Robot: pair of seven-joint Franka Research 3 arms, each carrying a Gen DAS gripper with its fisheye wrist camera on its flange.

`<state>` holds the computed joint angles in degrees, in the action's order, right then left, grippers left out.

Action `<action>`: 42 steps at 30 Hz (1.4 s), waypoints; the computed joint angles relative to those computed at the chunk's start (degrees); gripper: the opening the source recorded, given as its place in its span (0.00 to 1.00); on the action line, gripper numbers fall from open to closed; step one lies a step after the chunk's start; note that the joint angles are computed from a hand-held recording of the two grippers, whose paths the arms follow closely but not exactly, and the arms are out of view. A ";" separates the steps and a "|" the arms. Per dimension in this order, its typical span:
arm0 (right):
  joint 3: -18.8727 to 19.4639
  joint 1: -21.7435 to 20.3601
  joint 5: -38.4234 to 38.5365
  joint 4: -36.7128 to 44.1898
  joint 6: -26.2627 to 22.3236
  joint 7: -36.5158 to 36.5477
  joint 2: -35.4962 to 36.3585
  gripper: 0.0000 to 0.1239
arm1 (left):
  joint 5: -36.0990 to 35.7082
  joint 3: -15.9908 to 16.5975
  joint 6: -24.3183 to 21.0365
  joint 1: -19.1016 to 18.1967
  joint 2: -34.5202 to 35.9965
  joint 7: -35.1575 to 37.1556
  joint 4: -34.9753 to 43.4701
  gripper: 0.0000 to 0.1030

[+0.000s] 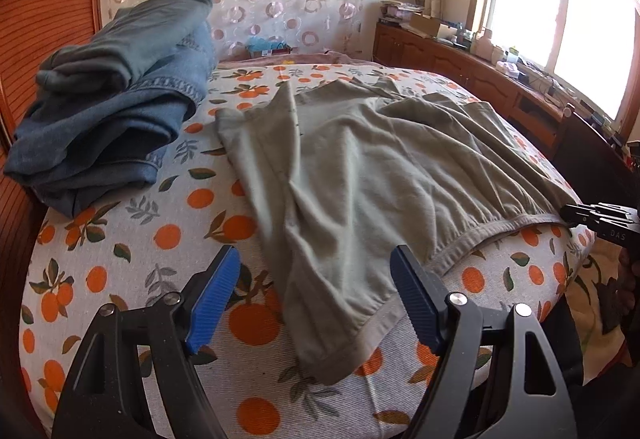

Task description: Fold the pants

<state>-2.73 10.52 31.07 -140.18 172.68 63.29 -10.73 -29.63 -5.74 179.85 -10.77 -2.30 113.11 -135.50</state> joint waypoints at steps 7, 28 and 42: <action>-3.44 6.36 15.13 6.22 -0.47 -15.99 2.23 0.04 | 11.41 0.86 1.28 2.53 -0.90 -11.20 -1.94 0.76; 7.72 5.55 24.33 25.12 -15.72 -31.00 15.68 0.05 | 18.22 9.52 3.76 -0.99 -3.18 -18.82 -5.45 0.76; 6.65 4.80 19.72 17.64 -11.36 -24.32 8.51 0.28 | -3.98 14.55 1.60 -13.20 -1.81 2.61 -0.75 0.76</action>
